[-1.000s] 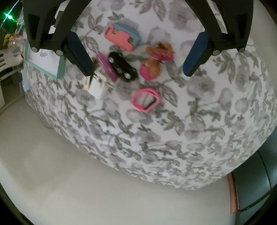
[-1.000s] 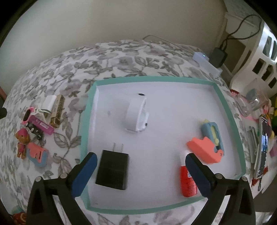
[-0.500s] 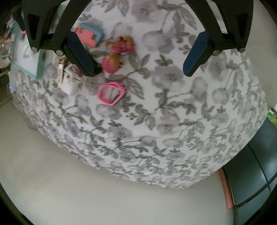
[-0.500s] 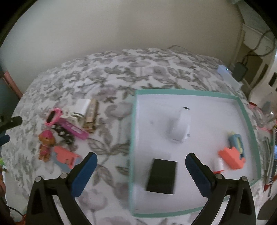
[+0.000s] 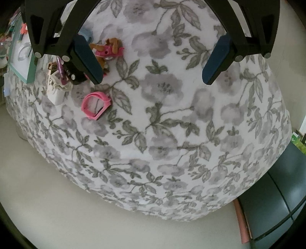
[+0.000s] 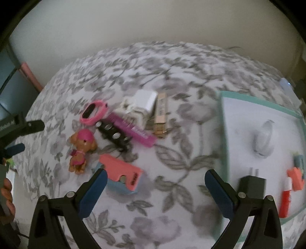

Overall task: Organize rigid objects
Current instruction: 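Move both grippers back over the remaining pile of objects, then grasp the pink-helmet puppy figure with the left gripper while the right gripper grasps the pink-and-blue case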

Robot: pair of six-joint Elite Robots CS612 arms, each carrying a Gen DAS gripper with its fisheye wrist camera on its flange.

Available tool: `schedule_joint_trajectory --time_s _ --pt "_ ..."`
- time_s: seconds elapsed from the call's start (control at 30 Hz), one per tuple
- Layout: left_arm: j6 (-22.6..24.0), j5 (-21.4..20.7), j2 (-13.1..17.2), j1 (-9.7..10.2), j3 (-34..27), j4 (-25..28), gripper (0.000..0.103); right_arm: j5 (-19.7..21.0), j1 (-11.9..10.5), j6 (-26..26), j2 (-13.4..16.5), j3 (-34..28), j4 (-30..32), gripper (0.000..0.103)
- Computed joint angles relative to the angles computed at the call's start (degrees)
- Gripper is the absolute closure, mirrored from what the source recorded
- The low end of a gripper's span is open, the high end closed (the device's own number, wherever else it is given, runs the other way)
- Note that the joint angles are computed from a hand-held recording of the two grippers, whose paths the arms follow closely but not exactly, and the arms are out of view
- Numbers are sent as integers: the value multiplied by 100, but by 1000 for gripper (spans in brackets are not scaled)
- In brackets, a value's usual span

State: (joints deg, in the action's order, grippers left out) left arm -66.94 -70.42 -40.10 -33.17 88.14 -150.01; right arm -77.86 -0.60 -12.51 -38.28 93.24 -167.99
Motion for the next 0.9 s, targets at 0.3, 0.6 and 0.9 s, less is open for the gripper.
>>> schedule_joint_trajectory --time_s 0.3,0.6,0.9 --pt "451 -381 195 39 -266 225 0 -172 219 -332 164 -139 163 0" --pt "747 -624 314 38 -451 304 0 -527 334 -510 303 -224 124 0" --pt "1016 -872 420 47 -585 114 0 -553 262 -337 311 -232 85 4"
